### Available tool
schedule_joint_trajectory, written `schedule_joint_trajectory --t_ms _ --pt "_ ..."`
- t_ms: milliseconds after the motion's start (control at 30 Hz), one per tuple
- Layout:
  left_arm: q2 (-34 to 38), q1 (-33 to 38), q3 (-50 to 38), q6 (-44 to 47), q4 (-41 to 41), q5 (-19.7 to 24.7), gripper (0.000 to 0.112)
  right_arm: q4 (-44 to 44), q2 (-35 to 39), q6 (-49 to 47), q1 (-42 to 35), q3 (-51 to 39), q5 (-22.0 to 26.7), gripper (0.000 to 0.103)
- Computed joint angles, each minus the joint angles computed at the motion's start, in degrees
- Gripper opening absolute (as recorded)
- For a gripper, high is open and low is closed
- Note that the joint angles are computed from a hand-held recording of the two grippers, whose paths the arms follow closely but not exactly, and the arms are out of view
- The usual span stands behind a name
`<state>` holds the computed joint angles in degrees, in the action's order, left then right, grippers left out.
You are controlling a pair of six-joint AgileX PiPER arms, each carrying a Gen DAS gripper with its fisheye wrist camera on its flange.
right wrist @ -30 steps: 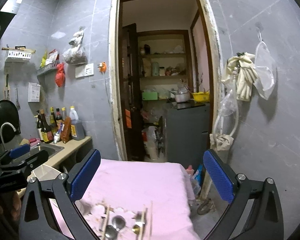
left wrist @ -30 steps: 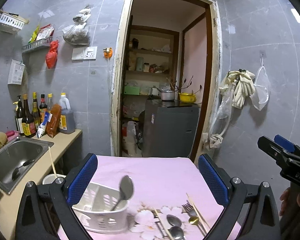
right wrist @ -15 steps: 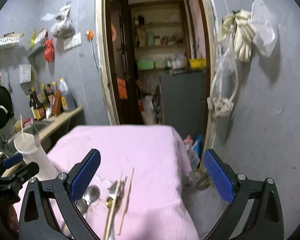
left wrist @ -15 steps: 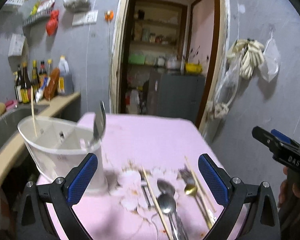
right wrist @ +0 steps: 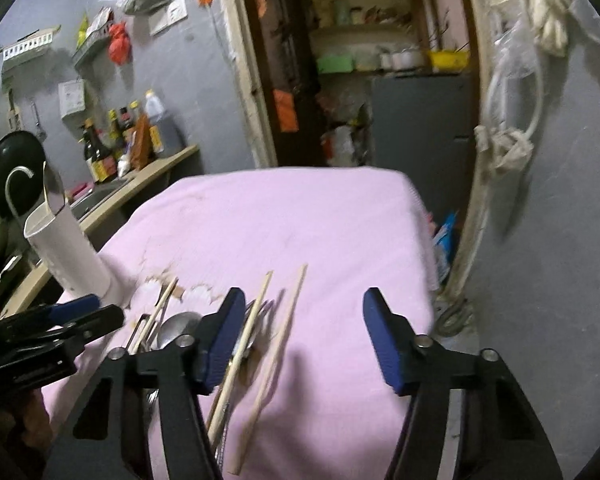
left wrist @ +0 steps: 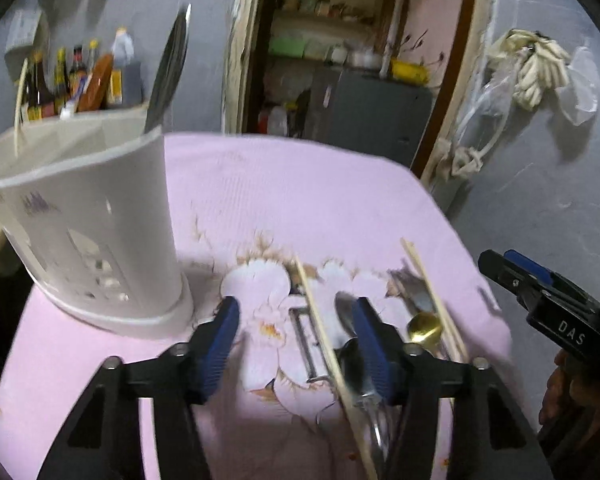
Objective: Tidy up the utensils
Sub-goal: 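Grasp the wire vegetable peeler with the left tool while the right tool grasps a chopstick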
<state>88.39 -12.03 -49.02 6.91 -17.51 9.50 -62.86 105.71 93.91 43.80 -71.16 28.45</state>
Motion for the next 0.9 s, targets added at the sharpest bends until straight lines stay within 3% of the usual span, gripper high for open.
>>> schedule_joint_trajectory --t_ms 167,333,500,633,900 --pt "3.24 0.91 -2.43 -1.45 0.45 3.94 0.038 7.15 2.88 -8.47 -2.00 -2.90 -3.88 0.039" --pt "5.27 1.46 -4.08 8.26 -9.02 6.61 0.029 14.76 5.25 -16.51 -3.62 -5.81 -6.86 0.038" --pt "6.92 2.80 -5.87 14.19 -15.83 9.84 0.023 32.77 8.56 -34.80 -6.19 -10.21 -8.67 0.036" --pt "8.13 4.39 -7.63 16.40 -19.89 13.20 0.022 44.66 12.18 -47.37 -7.19 -15.85 -4.88 0.030" --pt "10.78 7.15 -10.79 16.04 -23.61 18.77 0.015 59.92 16.09 -60.42 -8.91 -22.12 -0.82 0.015"
